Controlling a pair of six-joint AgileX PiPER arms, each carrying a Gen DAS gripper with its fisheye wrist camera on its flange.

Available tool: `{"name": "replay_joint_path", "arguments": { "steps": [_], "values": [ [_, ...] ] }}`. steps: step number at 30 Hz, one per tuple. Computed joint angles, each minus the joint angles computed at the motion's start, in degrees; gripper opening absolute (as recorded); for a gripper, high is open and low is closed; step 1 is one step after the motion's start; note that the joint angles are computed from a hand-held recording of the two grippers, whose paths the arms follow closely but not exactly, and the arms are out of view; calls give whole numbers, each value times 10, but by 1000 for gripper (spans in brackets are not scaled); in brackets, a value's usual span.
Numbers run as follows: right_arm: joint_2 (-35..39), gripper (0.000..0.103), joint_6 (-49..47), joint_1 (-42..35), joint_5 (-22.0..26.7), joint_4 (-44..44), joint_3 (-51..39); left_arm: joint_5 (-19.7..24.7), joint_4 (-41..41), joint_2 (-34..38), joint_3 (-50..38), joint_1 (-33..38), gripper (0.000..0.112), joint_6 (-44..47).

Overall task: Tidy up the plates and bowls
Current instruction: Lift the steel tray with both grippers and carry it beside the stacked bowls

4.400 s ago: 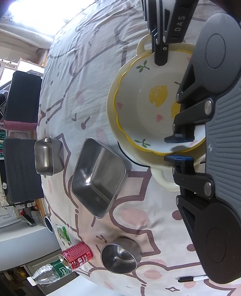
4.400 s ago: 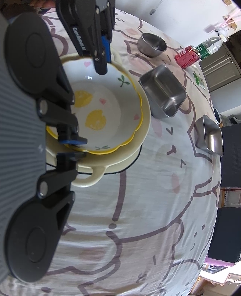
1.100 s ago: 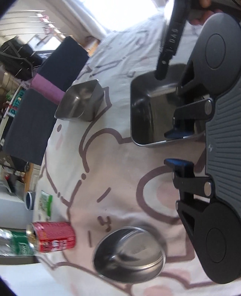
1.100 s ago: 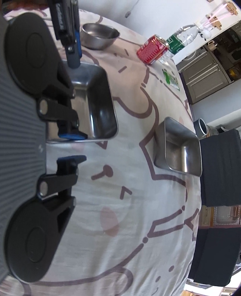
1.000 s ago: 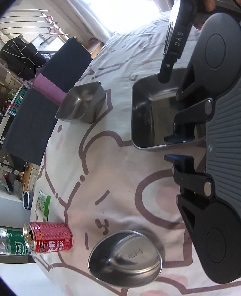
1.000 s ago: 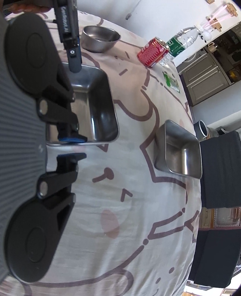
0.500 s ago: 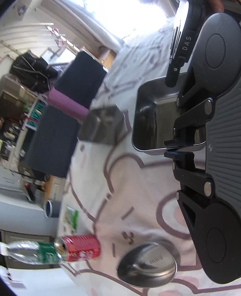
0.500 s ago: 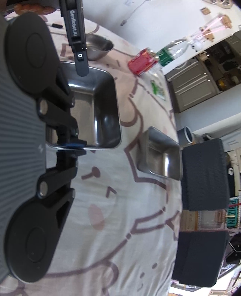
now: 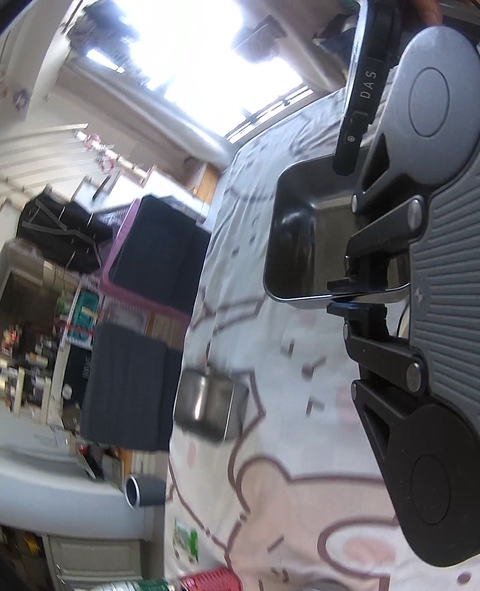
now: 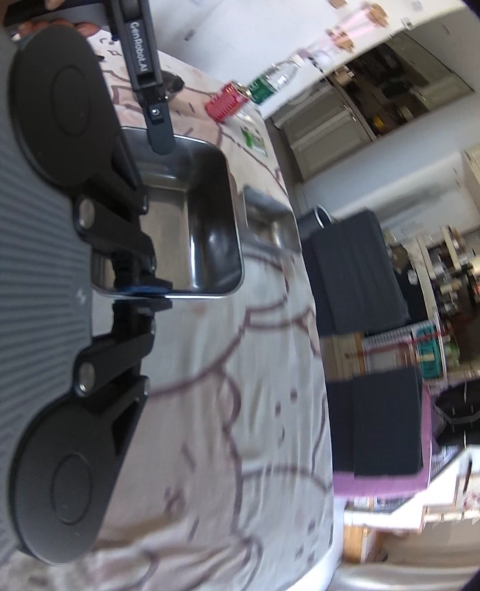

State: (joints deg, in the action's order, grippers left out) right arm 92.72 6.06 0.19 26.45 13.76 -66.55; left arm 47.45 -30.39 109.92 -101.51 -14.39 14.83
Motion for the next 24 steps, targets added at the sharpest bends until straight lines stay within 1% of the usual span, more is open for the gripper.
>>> {"name": "replay_joint_path", "arguments": {
  "steps": [3,5,9,12,14,16,18,21,24],
  "values": [
    [-48,3,11,-27,5,-19,41,-17,16,-15,24,-37,5,-19],
    [-73,3,21,-42,9,-39,61,-19,32,-17,32,-60,4,-40],
    [-107,3,45,-64,23,-81,99,-21,69,-15,42,-102,4,-87],
    [-117,3,44,-84,39,-97,118,-7,97,-3,38,-133,4,-110],
    [-118,3,40,-99,56,-109,129,13,126,11,25,-154,5,-119],
    [-112,3,17,-117,71,-109,139,31,160,23,16,-174,6,-132],
    [-95,3,-14,-134,76,-93,143,40,188,28,17,-189,7,-140],
    [-67,3,-22,-128,78,-107,144,65,225,46,5,-201,8,-135],
    [-37,4,-24,-109,91,-129,133,90,264,71,-10,-214,9,-136]
  ]
}}
